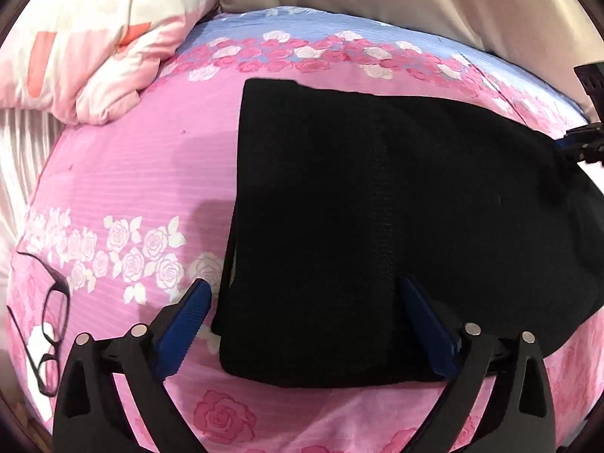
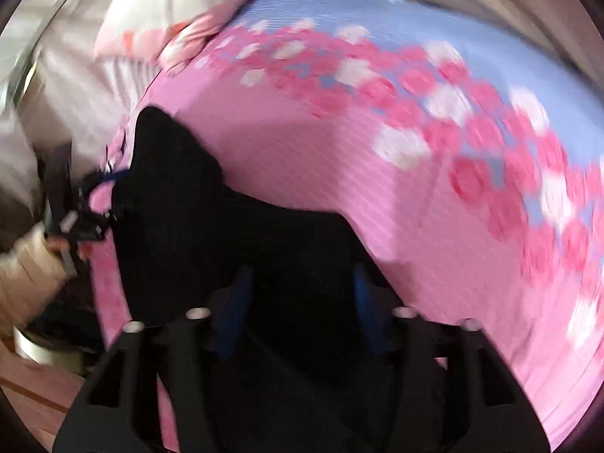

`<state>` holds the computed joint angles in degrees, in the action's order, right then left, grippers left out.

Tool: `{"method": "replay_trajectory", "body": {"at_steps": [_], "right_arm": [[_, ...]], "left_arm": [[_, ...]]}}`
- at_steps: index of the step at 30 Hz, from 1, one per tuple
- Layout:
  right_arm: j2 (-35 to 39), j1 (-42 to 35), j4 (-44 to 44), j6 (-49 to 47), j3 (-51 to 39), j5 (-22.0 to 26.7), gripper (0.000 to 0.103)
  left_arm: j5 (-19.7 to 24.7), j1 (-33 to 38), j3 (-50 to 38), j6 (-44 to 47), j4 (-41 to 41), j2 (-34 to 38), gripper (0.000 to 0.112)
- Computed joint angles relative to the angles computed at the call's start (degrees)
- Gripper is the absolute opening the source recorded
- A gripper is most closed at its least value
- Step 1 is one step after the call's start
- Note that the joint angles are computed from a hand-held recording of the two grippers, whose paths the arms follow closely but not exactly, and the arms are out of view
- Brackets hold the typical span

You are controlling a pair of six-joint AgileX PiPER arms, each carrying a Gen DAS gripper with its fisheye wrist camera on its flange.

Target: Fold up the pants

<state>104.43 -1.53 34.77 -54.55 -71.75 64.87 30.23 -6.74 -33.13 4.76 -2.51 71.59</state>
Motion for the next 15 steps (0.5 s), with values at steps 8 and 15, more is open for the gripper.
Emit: {"method": "replay_trajectory", "body": {"at_steps": [8, 15], "right_arm": [[-5.39, 0.32, -1.15, -3.37, 7.90, -17.08, 0.028], [-41.51, -27.64, 8.91, -23.44, 32.10, -10.80, 0.049]], "left_arm": [[1.08, -1.69, -1.27, -5.00, 3.53, 0.72, 0.098], [9.73, -11.94, -3.65, -27.29, 18.38, -9.36, 0.094]]}}
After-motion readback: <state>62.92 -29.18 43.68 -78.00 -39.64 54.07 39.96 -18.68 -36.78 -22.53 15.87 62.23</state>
